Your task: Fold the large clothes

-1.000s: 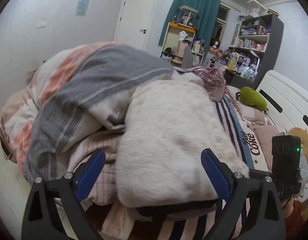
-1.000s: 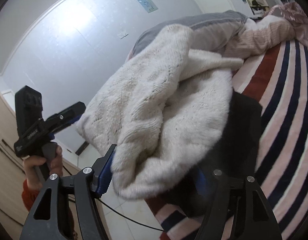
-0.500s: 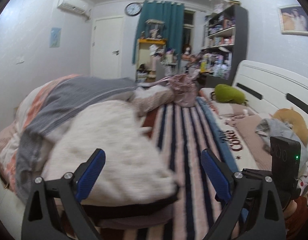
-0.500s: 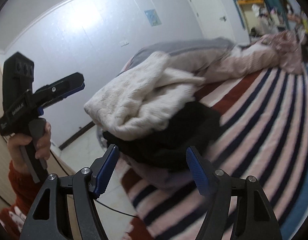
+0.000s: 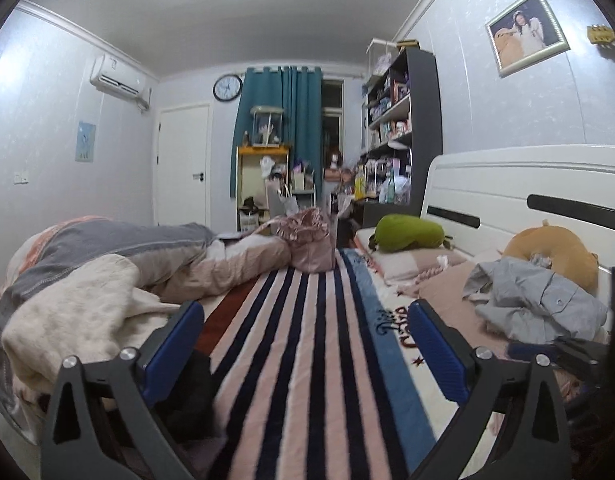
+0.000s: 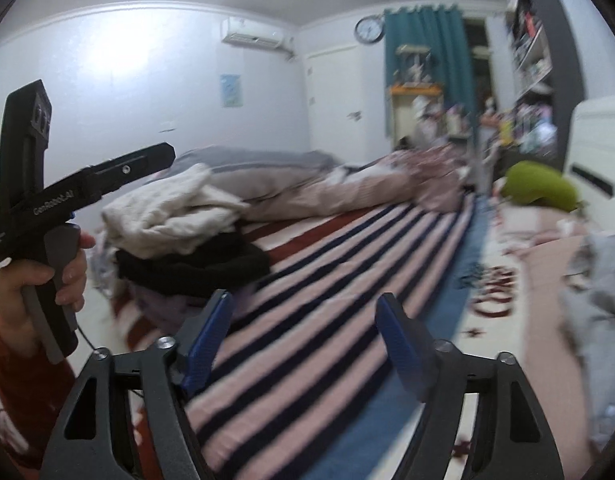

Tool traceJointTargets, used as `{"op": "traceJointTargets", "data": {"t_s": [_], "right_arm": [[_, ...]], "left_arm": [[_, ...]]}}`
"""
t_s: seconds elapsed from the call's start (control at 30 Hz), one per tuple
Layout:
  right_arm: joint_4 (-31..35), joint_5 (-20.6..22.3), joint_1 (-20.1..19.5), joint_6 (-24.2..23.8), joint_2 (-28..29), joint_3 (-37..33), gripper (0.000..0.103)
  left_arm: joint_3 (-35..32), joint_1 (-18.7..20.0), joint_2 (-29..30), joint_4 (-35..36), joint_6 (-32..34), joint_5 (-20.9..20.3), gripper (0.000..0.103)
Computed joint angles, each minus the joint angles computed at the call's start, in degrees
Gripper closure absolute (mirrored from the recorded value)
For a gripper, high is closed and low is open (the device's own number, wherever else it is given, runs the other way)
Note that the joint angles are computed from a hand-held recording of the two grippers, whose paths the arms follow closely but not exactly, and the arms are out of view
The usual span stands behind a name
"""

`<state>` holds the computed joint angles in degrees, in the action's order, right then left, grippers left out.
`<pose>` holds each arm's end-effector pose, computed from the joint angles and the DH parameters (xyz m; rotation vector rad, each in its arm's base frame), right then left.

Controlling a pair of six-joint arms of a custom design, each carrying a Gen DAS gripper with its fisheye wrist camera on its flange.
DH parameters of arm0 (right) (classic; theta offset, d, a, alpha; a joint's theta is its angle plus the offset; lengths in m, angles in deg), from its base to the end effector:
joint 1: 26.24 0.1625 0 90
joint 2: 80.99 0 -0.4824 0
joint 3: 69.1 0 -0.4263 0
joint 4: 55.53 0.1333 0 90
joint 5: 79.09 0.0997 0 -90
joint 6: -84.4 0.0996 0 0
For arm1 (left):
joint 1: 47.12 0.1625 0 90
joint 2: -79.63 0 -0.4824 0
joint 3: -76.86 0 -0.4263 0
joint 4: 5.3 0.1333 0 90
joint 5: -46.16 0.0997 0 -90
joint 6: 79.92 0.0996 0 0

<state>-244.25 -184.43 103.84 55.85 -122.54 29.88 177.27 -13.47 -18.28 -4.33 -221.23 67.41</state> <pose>0.5511 -0.4888 0.1168 1.4397 -2.3577 1.0716 -0.1989 -0.4041 0.5200 0.4783 1.8174 -1.6355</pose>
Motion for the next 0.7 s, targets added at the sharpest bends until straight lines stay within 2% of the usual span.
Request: {"op": "traceJointTargets", "data": {"t_s": [0.1, 0.17, 0.23, 0.3, 0.7], "right_arm": [[-5.39, -2.58, 0.05, -1.21, -2.0, 3.45, 0.017], [-7.75, -3.17, -0.07, -1.73, -2.91, 4.9, 0.008], [-10.63, -3.57, -0.16, -2.57, -3.49, 6.15, 0.002], [-11.71, -3.66, -0.28, -3.05, -4.11, 6.9, 0.001], [-13.44, -5.31, -0.22, -0.6, -4.44, 7.61, 0.001]], "left_arm": [[2.86, -0.8, 0.34, -7.47, 4.84, -1.39, 0.001], [3.4, -0.39, 1.31, -7.16, 5.65, -0.55, 0.001], [4.36, -0.37, 1.68, -10.4, 9.17, -2.07, 0.001], [4.99, -0.24, 1.56, -11.73, 9.83, -1.93, 0.001], [5.24, 0.96, 0.99, -5.18, 1.95, 0.47, 0.0]]}}
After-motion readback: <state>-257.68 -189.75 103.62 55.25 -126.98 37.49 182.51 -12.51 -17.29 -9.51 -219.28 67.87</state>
